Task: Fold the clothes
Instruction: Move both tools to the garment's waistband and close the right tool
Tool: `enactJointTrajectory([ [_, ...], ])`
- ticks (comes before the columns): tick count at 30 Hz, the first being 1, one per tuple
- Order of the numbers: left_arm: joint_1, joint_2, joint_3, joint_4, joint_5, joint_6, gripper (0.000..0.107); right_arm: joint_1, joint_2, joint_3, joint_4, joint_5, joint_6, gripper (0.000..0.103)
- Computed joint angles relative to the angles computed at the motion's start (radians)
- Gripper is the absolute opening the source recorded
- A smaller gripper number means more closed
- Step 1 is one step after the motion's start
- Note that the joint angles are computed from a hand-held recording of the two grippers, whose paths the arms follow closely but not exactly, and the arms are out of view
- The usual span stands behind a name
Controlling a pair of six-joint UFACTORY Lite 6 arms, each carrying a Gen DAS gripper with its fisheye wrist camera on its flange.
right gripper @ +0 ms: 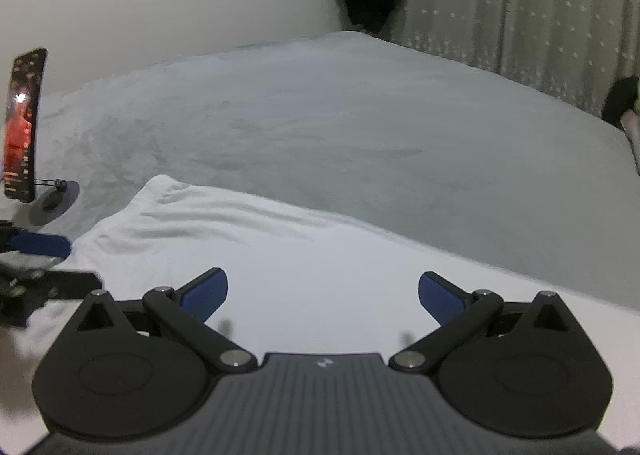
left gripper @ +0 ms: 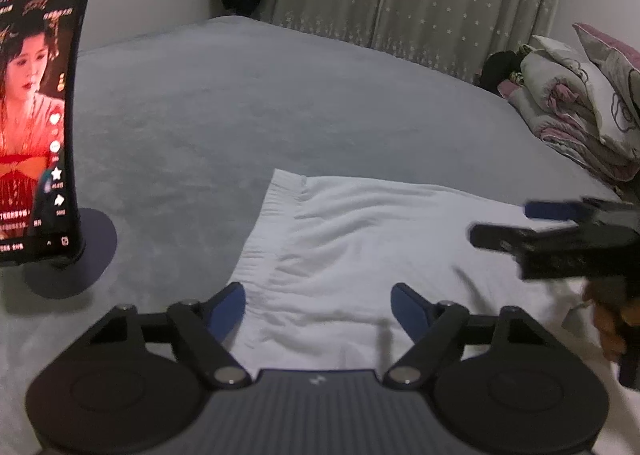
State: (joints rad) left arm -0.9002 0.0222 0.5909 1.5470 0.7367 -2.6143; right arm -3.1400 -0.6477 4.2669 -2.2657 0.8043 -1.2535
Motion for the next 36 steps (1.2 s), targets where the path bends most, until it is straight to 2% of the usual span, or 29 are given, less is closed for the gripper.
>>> enactJointTrajectory([
  [7, 0.021, 0.007, -0.003, 0.002, -0.016, 0.003, 0.074, 0.108, -0.147, -0.236, -0.192, 0.001, 0.113, 0.103],
  [11, 0.021, 0.032, 0.022, -0.036, -0.007, 0.063, 0.074, 0.141, -0.210, -0.353, -0.286, 0.049, 0.194, 0.100],
  [14, 0.017, 0.042, 0.035, -0.069, 0.001, 0.102, 0.074, 0.158, -0.255, -0.429, -0.346, 0.094, 0.249, 0.098],
  [18, 0.038, 0.033, 0.025, -0.074, -0.024, 0.136, 0.074, 0.149, -0.335, -0.564, -0.370, 0.207, 0.356, 0.097],
  [20, 0.042, 0.031, 0.023, -0.076, -0.032, 0.154, 0.074, 0.137, -0.374, -0.631, -0.360, 0.267, 0.407, 0.093],
  [23, 0.040, 0.030, 0.025, -0.089, -0.031, 0.176, 0.074, 0.133, -0.356, -0.612, -0.356, 0.276, 0.420, 0.076],
  [25, 0.042, 0.039, 0.032, -0.093, -0.030, 0.186, 0.075, 0.140, -0.334, -0.589, -0.366, 0.276, 0.428, 0.058],
  [26, 0.043, 0.044, 0.036, -0.095, -0.030, 0.190, 0.075, 0.144, -0.324, -0.577, -0.370, 0.276, 0.432, 0.054],
  [29, 0.044, 0.057, 0.044, -0.100, -0.027, 0.201, 0.076, 0.156, -0.286, -0.536, -0.396, 0.273, 0.456, 0.017],
  [30, 0.045, 0.059, 0.045, -0.098, -0.028, 0.200, 0.077, 0.161, -0.271, -0.521, -0.410, 0.272, 0.469, 0.002],
  [36, 0.055, 0.055, 0.034, -0.073, -0.038, 0.179, 0.079, 0.164, -0.112, -0.319, -0.402, 0.199, 0.453, 0.002],
])
